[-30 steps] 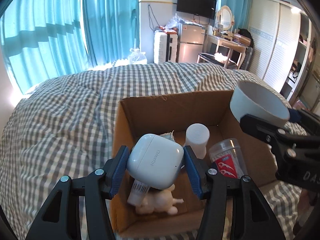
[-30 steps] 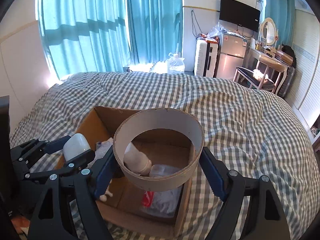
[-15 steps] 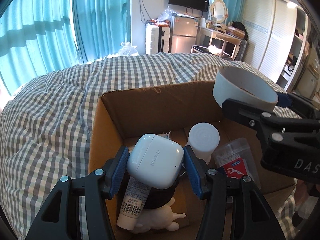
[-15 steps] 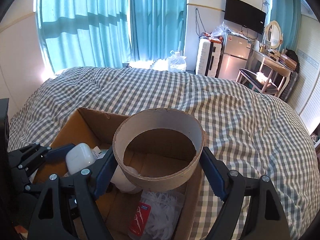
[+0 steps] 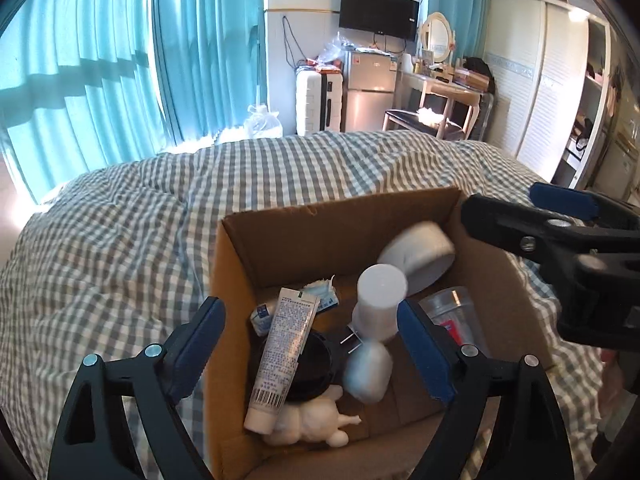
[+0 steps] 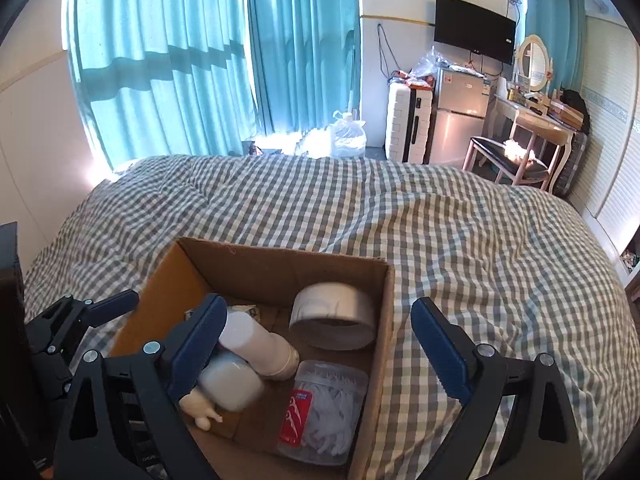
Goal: Organize objects
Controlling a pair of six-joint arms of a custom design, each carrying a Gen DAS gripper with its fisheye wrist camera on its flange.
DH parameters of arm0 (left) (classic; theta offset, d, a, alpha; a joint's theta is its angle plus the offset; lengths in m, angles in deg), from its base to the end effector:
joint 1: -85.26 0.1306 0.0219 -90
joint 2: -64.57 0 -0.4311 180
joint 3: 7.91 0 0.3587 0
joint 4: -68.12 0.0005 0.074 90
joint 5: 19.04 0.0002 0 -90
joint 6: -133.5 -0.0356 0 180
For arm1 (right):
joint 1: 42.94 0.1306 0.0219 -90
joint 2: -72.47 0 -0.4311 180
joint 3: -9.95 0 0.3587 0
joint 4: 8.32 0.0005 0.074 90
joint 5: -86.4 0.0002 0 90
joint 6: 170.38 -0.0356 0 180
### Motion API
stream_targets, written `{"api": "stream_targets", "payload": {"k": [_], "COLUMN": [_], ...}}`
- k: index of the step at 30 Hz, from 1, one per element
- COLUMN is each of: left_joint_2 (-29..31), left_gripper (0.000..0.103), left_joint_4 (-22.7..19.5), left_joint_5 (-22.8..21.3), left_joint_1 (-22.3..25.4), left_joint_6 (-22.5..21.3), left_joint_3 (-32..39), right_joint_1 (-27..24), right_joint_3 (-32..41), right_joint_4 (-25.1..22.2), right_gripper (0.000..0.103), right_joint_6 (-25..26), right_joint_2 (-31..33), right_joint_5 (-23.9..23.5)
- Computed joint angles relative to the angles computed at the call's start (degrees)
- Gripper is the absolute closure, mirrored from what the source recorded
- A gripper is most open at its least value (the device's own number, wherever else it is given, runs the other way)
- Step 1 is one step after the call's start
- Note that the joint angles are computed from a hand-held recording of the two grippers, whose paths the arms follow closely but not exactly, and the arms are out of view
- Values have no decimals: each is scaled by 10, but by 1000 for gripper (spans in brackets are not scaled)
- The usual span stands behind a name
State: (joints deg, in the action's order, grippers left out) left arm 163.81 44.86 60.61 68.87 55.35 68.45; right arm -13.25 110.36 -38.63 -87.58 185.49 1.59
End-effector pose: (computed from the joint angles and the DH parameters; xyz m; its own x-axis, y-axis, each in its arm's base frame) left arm 0.4785 -0.1346 0.3379 -0.7095 -0.0019 -0.7047 0.0127 0.9998 -0.0155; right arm 0.5409 0.3041 0.3744 -0.6415 -0.2221 -0.7343 -0.3581 0.9332 0.0307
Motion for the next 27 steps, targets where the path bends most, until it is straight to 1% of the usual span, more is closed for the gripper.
{"api": "stream_targets", "payload": {"k": [6, 8, 12, 14, 16, 21, 27], "left_joint_2": [-51, -73, -115, -133, -153, -199, -249], "left_gripper": [11, 8, 7, 3, 2, 1, 0], "left_joint_4": [-25, -30, -44, -49, -55, -75, -88], "left_joint_5": [-11, -26, -47, -64, -85, -117, -163], "left_joint_1": [-6, -14, -31, -43, -58, -82, -114], "left_joint_6": [8, 10, 7, 4, 3, 5, 10], "left_joint_3": [-2, -5, 0, 5, 7, 14, 9], "right_joint_1": [13, 16, 28, 36, 47, 73, 101], "right_joint_3": [-28, -40, -60, -72, -86, -112, -129], "right_joint_4": [3, 3, 4, 6, 14, 18, 15], "right_gripper": [7, 6, 5, 5, 4, 3, 2], "right_joint_6": [-5, -8, -11, -7, 0, 4, 9], "right_joint_2": [-60, -83, -129, -155, -184, -247, -300], "right_joint_5": [31, 38, 61, 80, 108, 146, 183]}}
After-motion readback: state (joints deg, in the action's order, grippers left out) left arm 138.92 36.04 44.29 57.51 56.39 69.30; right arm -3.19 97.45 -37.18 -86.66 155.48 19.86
